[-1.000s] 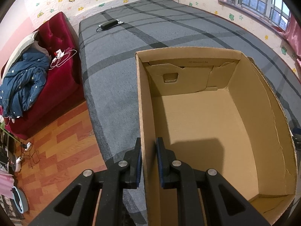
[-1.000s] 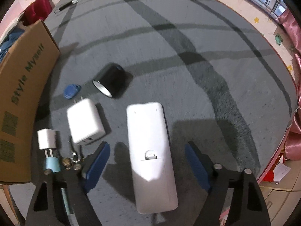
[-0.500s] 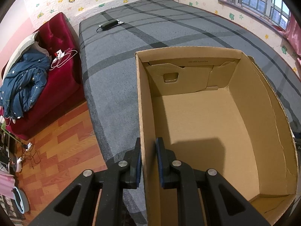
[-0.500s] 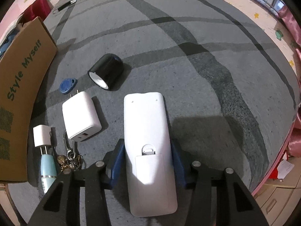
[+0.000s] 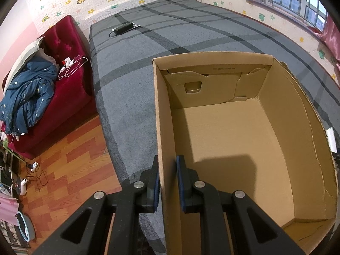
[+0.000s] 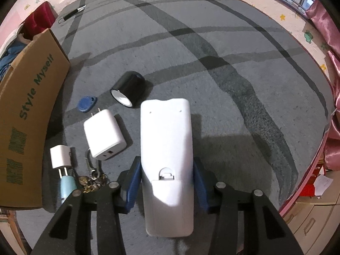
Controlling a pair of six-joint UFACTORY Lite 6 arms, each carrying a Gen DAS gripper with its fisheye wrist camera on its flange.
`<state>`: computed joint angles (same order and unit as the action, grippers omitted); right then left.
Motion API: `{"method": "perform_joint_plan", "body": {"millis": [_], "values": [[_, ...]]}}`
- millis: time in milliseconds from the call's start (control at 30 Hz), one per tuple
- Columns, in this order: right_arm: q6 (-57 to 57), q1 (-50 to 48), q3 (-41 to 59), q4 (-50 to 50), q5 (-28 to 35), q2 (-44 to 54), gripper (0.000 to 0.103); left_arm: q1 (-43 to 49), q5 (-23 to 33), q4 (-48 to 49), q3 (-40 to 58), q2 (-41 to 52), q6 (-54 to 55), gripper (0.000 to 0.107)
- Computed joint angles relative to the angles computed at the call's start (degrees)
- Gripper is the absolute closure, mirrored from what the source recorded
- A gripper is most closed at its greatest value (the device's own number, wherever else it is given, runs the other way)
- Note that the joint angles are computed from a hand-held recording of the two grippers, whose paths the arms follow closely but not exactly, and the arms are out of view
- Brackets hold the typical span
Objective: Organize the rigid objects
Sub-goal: 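Grasp the white remote control with the right gripper and lift it, then carry the remote into the box and release it with the right gripper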
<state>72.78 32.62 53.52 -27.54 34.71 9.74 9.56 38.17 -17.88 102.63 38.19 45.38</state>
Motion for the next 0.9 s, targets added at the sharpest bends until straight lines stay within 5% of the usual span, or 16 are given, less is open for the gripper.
{"method": "perform_joint_plan", "body": {"millis": [900], "values": [[-8.8, 5.7, 32.5, 2.0, 17.8, 9.4, 0.054, 0.1, -0.1, -0.1, -0.2, -0.2, 0.3, 0.092]]}}
